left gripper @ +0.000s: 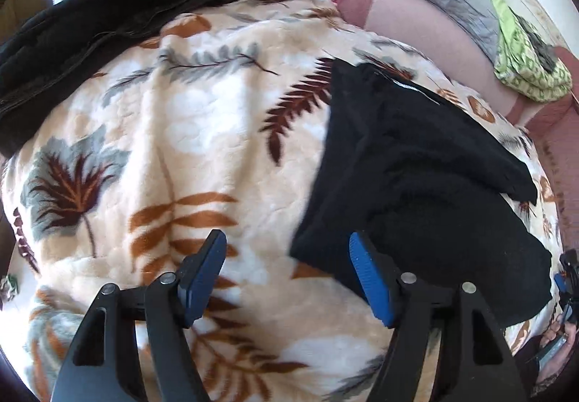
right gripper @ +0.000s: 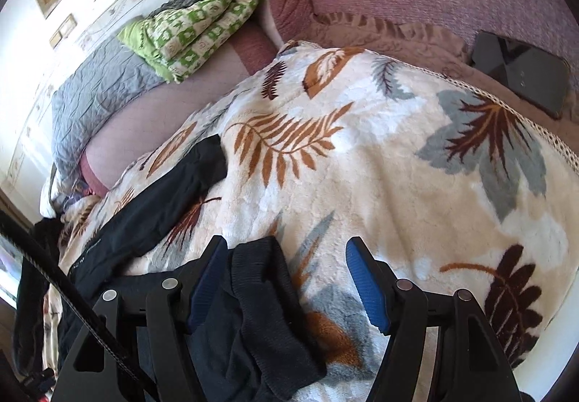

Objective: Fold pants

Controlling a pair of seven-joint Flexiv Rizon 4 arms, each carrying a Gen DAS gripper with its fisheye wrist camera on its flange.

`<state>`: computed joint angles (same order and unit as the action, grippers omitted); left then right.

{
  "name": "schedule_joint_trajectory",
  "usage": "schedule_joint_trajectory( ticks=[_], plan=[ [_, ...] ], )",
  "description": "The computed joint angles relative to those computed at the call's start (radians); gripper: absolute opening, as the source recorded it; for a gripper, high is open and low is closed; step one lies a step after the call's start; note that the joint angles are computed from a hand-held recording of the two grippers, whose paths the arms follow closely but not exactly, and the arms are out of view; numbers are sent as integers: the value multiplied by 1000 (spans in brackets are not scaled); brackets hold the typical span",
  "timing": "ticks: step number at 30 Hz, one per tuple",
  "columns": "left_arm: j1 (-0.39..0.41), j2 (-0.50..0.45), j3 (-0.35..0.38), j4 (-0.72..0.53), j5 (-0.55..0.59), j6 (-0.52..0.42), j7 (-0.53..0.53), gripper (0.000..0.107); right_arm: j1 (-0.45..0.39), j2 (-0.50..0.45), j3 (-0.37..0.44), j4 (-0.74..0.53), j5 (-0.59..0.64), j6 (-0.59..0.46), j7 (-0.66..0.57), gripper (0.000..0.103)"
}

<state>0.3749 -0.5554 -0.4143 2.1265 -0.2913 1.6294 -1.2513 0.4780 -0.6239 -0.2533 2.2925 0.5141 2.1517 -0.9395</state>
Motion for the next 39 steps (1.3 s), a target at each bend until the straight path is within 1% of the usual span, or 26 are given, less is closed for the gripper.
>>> schedule_joint_trajectory(
  ticks=[3,5,7,9,11,12,13,14,15,16,17,18,21,23,25,28,29,31,33,34,35,36,37,38,39],
  plan=[
    [-61,-21,50,-39,3,-32,2,70,-3,4,8,10,5,10,3,73],
    [-86,-36,69,-56,0,-40,8,70,0,7,12,16,10,16,3,74],
    [-117,-53,95,-72,-3,-31,5,76,4,9,13,21,16,17,1,74],
    [-121,-65,91,-79,-1,-14,5,82,6,12,17,26,19,19,1,74],
    [-170,-63,143,-101,-2,-39,-13,83,17,13,16,32,31,27,0,75],
    [-179,-61,152,-106,-3,-49,-14,83,28,13,10,35,40,28,-4,75],
    [-173,-55,144,-106,-7,-55,-11,83,47,16,-3,36,51,21,-12,75],
    [-152,-50,118,-99,-10,-49,-5,83,60,18,-12,37,58,17,-18,75],
    [-105,-44,60,-84,-22,-32,16,83,79,22,-28,38,65,11,-29,75],
    [-70,-40,18,-73,-25,-21,27,83,108,26,-53,39,75,2,-46,75],
    [-51,-35,-6,-67,-25,-12,31,83,123,27,-67,40,80,0,-56,76],
    [-45,-27,-15,-68,-23,-8,32,83,162,26,-103,37,96,-12,-76,77],
    [-59,-12,-7,-94,-18,-40,41,83,220,22,-162,28,103,-44,-106,79],
    [-73,-13,0,-123,-22,-68,65,83,220,29,-169,17,67,-69,-119,79],
    [-112,-16,34,-158,-30,-96,82,83,205,42,-169,3,11,-101,-136,79],
    [-177,-33,89,-225,-41,-140,110,83,197,54,-193,-25,-74,-156,-170,79],
    [-200,-41,108,-250,-43,-155,119,83,189,58,-194,-35,-101,-172,-176,80],
    [-247,-66,143,-318,-40,-188,140,83,136,70,-170,-73,-183,-219,-190,82],
    [-306,-98,193,-404,-31,-242,148,83,101,69,-161,-105,-246,-256,-195,82],
    [-333,-114,218,-444,-25,-268,147,83,96,60,-177,-134,-284,-293,-202,82],
    [-358,-132,241,-488,-18,-297,145,83,113,50,-204,-148,-304,-314,-196,82],
    [-389,-160,270,-551,-8,-337,136,83,129,32,-242,-176,-338,-350,-196,82],
    [-411,-188,290,-613,0,-379,128,83,128,22,-254,-196,-365,-371,-191,82],
    [-424,-211,300,-657,3,-410,122,83,110,17,-248,-214,-409,-389,-175,82],
    [-438,-248,309,-731,6,-464,118,83,65,9,-210,-258,-434,-424,-188,83]
  ],
)
